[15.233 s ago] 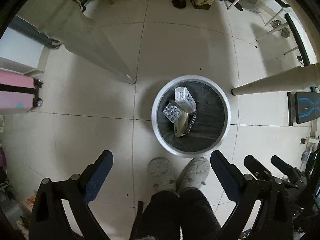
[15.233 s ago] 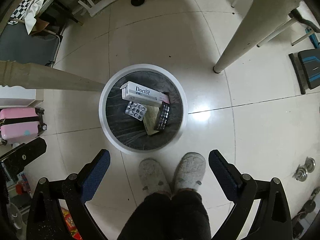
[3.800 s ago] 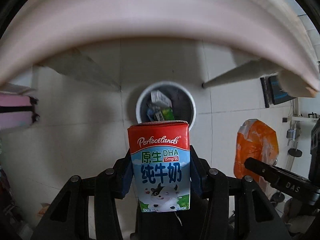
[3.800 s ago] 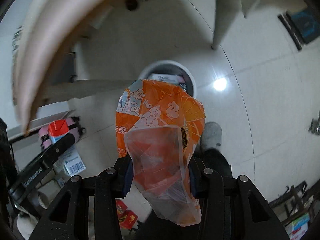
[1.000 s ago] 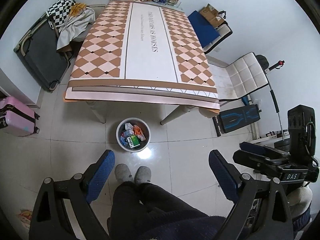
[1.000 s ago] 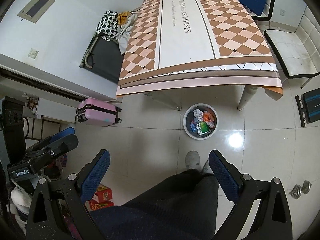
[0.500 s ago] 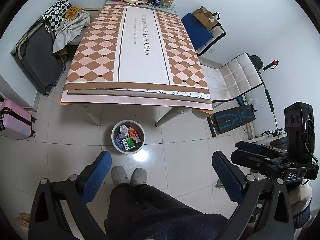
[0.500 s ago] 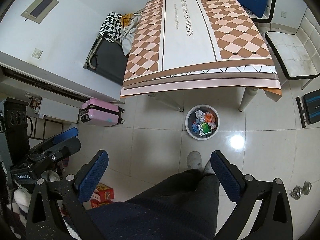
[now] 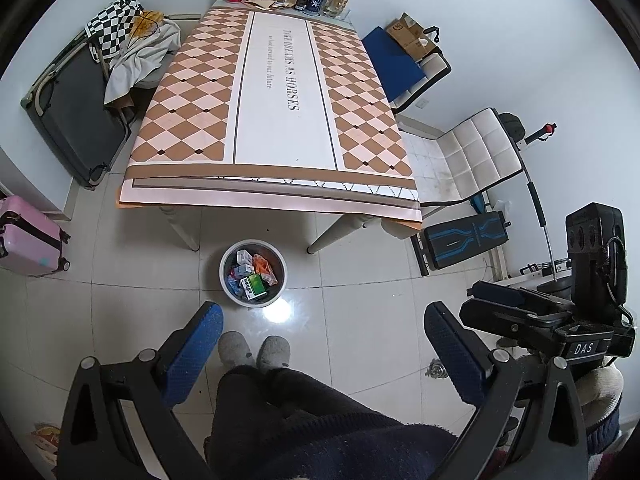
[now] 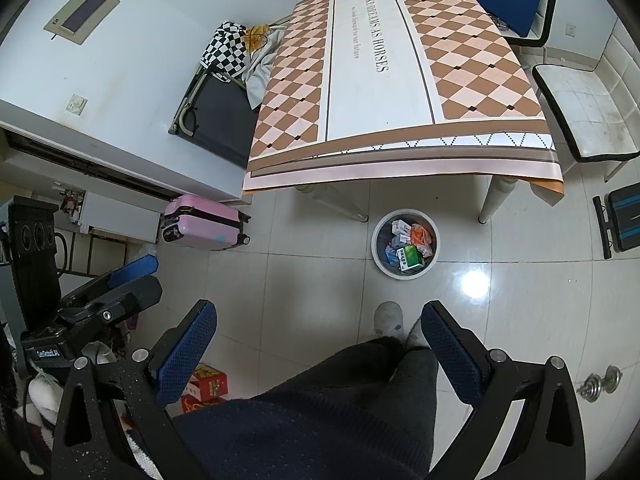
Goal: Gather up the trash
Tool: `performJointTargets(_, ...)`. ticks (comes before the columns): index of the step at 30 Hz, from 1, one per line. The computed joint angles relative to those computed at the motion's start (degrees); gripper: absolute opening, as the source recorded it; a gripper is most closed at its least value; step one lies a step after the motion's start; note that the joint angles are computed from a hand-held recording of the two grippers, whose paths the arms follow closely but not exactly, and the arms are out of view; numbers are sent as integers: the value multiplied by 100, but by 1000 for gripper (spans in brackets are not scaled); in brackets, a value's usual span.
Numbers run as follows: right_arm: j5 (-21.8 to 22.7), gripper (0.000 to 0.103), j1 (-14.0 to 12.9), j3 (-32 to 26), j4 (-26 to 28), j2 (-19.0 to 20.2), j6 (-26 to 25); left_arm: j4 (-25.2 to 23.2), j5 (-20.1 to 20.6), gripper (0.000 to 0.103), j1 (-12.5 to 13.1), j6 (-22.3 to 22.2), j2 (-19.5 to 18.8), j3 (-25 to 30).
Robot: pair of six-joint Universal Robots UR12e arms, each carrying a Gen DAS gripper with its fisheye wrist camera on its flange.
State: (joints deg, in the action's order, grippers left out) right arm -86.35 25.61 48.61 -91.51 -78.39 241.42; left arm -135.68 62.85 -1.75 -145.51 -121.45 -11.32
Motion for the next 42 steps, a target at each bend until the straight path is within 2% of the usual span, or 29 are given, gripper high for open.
performJointTargets(8,137,103,-41,-63,92,19,-124,-105,36,103,-30,-90,-100,222)
performJointTargets(18,197,103,-75,5,75,-16,-194,-122,44,103,-39,-99,-97,231)
performJointTargets(42,309,103,-123,295,-20,-207,-199,98,72,103,-132,-211,102,-176)
